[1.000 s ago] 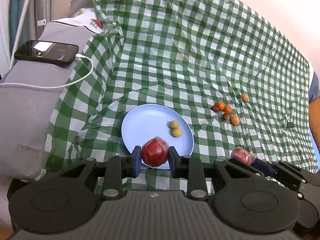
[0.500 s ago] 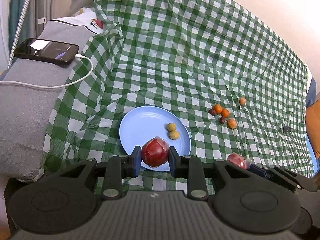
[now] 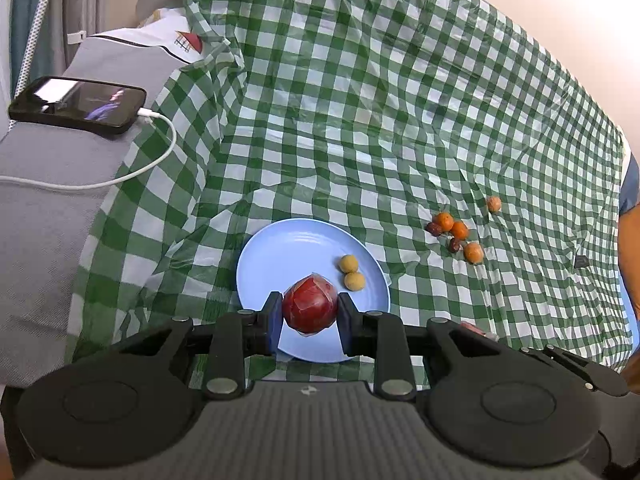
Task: Organize fruits
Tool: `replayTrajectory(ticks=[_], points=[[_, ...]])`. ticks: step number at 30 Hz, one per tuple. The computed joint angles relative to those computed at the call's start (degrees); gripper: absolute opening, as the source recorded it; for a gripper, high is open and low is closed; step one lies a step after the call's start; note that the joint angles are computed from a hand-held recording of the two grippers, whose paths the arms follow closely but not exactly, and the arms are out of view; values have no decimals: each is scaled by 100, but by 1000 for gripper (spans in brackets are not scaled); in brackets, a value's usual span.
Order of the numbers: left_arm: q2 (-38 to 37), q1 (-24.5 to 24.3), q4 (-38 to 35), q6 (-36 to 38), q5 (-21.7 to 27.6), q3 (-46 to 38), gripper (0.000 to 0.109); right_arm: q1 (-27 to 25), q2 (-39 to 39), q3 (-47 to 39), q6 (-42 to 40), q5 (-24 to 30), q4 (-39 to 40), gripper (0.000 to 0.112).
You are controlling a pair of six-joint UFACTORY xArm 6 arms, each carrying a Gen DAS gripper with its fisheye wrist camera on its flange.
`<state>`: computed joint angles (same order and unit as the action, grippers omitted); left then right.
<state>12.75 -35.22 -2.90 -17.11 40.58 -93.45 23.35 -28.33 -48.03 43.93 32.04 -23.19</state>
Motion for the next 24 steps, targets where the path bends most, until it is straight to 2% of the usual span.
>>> replayTrajectory(ticks=[12, 24], points=[[1217, 6, -75, 102, 418, -1286, 31, -212, 941, -348, -491, -313, 472, 27], [2684, 34, 86, 119, 1255, -3011, 31, -368, 1822, -666, -966, -322, 982, 27]])
